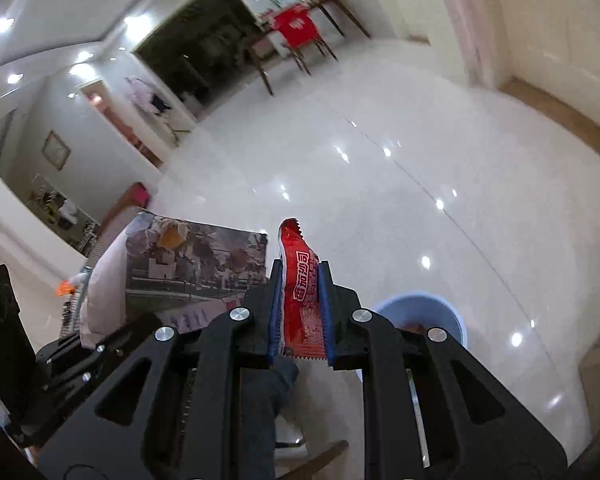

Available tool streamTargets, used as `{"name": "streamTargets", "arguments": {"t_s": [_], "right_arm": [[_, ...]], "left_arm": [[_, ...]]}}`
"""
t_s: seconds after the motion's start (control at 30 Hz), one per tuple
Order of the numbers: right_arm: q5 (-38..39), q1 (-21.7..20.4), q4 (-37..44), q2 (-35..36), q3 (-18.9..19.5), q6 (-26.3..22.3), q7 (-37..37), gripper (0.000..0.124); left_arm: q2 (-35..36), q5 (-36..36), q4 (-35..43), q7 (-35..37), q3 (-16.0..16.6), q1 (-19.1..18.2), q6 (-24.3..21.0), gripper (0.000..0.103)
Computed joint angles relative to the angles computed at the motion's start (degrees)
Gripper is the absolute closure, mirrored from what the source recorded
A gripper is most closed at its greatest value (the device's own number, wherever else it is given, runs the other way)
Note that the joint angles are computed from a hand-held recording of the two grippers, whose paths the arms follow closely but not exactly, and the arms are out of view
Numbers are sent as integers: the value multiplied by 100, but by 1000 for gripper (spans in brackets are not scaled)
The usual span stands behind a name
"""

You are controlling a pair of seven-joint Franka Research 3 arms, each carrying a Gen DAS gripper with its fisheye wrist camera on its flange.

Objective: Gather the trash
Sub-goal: 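Carry the cloth, newspaper and red packet to the wastebasket with both tools, then open both tools over the wastebasket, dropping the held trash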

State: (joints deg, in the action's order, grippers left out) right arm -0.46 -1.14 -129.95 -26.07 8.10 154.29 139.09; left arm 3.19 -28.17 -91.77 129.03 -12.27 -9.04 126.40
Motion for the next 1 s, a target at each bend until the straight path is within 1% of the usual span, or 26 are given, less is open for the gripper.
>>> {"name": "streamTargets", "arguments": {"t_s": [0.17, 0.2, 0.23, 0.27, 0.3, 0.33, 0.37, 0.4, 0.43, 0.5, 0.53, 0.57, 0.67, 0.77, 1.0], "right_arm": [[409, 149, -349, 86, -256, 98, -145, 104], [553, 196, -455, 108, -360, 176, -225, 104], [696, 253, -491, 165, -420, 224, -290, 100], [860, 319, -526, 208, -497, 257, -373, 76], [919, 271, -589, 220, -480, 261, -310, 55], [901, 197, -647, 215, -423, 302, -230, 55], [946, 186, -740, 167, -407, 362, -188, 54], [1015, 200, -784, 157, -442, 399, -215, 47], [1005, 139, -833, 113, -408, 394, -154, 43], [850, -34, -878, 29, -281, 326, 6, 32], [831, -63, -848, 80, -333, 318, -36, 30], [752, -151, -835, 30, -275, 227, 70, 27], [507, -317, -873, -101, -132, 87, 318, 27], [212, -439, -649, -74, -6, -148, 533, 27], [-161, -404, -304, 13, 40, -258, 794, 27]], "left_arm": [[496, 546, 253, -270, -133, -133, -263, 99], [669, 648, 410, -350, -158, -150, -361, 96], [822, 736, 536, -419, -185, -164, -392, 94], [959, 831, 685, -441, -216, -167, -502, 88], [1058, 904, 815, -479, -249, -168, -646, 65], [1125, 955, 889, -555, -270, -168, -703, 39], [1107, 911, 846, -599, -294, -144, -606, 31], [1046, 823, 756, -565, -324, -104, -502, 24], [995, 737, 695, -491, -347, -66, -422, 21], [867, 703, 576, -445, -341, -35, -299, 16], [808, 684, 513, -437, -336, -29, -224, 15], [761, 651, 487, -423, -331, -20, -188, 14], [562, 587, 302, -365, -305, -15, -6, 11], [504, 576, 419, -348, -272, -31, -6, 10], [190, 229, 366, -74, -155, 33, 16, 9]]}}
